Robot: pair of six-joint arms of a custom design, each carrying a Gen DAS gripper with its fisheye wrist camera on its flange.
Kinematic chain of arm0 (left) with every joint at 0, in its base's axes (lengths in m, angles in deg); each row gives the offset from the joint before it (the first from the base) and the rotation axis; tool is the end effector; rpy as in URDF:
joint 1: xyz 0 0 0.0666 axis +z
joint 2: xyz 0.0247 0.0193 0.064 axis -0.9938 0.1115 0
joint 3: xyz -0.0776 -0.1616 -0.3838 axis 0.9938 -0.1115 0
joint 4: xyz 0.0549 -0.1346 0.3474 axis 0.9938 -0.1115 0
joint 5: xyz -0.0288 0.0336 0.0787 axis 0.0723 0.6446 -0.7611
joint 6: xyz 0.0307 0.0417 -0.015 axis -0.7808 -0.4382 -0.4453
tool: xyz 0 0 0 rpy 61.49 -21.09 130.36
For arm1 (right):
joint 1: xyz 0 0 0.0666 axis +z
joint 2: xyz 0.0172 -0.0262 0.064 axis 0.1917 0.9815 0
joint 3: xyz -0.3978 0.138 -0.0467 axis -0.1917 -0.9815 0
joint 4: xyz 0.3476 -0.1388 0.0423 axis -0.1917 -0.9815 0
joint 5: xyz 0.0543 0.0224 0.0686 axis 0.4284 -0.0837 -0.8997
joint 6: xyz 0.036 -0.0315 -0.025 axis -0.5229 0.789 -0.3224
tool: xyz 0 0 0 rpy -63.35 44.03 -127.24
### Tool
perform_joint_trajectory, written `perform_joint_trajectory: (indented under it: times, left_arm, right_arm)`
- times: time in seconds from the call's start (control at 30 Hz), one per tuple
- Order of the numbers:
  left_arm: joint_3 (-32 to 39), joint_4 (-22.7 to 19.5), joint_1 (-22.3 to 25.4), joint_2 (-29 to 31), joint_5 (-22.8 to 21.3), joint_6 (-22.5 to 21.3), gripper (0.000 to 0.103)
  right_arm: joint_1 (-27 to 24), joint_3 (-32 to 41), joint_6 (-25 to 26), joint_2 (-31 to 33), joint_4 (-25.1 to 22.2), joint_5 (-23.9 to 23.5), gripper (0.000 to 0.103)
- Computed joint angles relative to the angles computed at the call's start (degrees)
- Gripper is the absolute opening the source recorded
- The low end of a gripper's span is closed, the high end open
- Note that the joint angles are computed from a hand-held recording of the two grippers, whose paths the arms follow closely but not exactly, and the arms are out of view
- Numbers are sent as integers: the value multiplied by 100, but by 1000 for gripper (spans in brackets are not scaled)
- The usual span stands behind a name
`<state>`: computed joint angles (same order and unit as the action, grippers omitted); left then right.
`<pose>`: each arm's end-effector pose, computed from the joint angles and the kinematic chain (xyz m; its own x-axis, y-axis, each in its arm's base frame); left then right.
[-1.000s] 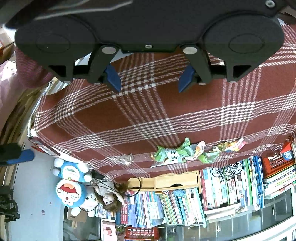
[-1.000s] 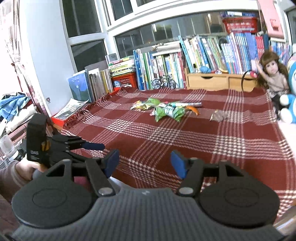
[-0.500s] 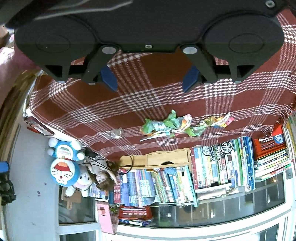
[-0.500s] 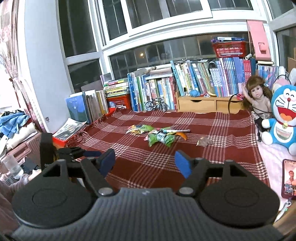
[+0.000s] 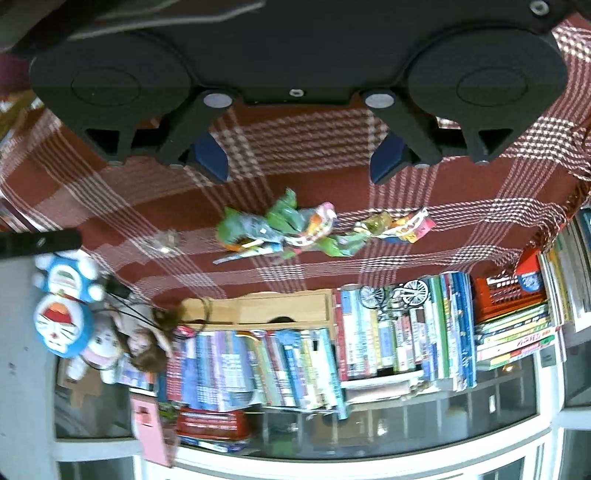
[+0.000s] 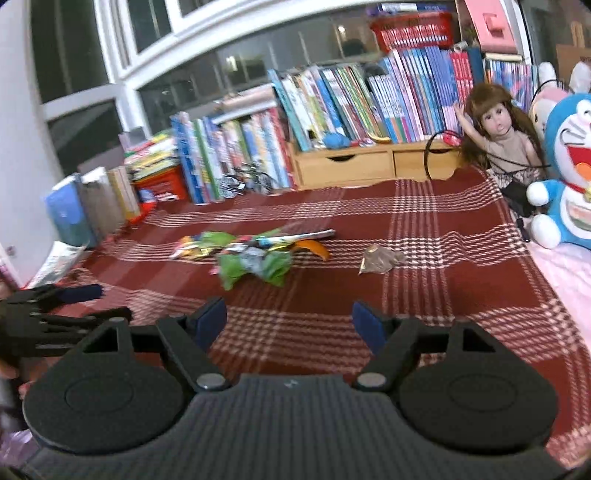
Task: Collect trash
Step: 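Grasp green plastic bag with left tool while right tool grasps clear plastic scrap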
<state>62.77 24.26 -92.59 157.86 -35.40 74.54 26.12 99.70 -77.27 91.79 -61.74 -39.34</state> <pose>0.4781 -0.0832 0.5909 -0.4546 0.1993 -0.8681 0.3808 0.9246 0.0129 0.4288 0.1130 0.5897 -0.4946 0.1588 -0.8545 -0.0776 0.9712 0.2255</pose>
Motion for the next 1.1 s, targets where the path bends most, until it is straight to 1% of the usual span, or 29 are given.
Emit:
perform_joint_trajectory:
  times: [0.1,0.17,0.23,0.33,0.4,0.47,0.57,0.7,0.8,0.83,0.87,0.9,0.93,0.97,1.0,1.03,1.07,1.1]
  left_arm:
    - [432,-72,-14,442,-109,209,84]
    - [703,-114,-36,724,-192,343,84]
    - [982,-179,-73,1000,-267,429,84]
    - [1279,-60,-142,1352,-274,607,85]
    - [1572,-156,-206,1627,-259,818,85]
    - [1870,-225,-271,1910,-164,1008,86]
    - [2220,-297,-397,2265,-281,1141,90]
    - [2607,-490,-544,2637,-551,1194,91]
    - [2735,-513,-590,2785,-470,1216,91]
    - [2776,-539,-598,2821,-420,1243,90]
    - [2821,-569,-599,2854,-346,1282,88]
    - [2832,-585,-599,2866,-275,1317,81]
    - [2865,-614,-593,2887,-181,1355,76]
    - [2865,-619,-585,2887,-62,1406,66]
    - [2860,-623,-576,2878,38,1443,55]
    - [2834,-617,-574,2854,103,1466,47]
    - [2798,-619,-595,2814,11,1435,34]
    - [2743,-574,-622,2778,-137,1372,25]
  right_arm:
    - [-44,271,165,482,96,158,84]
    - [-56,532,237,827,74,335,84]
    - [-89,826,312,1148,-10,381,84]
    - [-83,1207,506,1554,-93,721,84]
    - [-114,1445,544,1792,-171,979,84]
    - [-168,1659,457,1999,-251,1172,84]
    - [-279,1960,334,2280,-364,1268,84]
    - [-351,2300,448,2597,-607,1396,84]
    - [-415,2451,430,2749,-748,1231,83]
    - [-435,2478,399,2783,-799,1167,78]
    - [-443,2505,370,2810,-846,1121,76]
    - [-447,2522,352,2829,-895,1093,68]
    - [-446,2516,356,2831,-906,1086,58]
    - [-439,2496,375,2819,-895,1101,54]
    - [-430,2458,394,2796,-868,1129,47]
    - [-426,2423,408,2768,-848,1125,42]
    - [-427,2389,402,2737,-832,1096,40]
    - [-429,2351,396,2706,-806,1062,38]
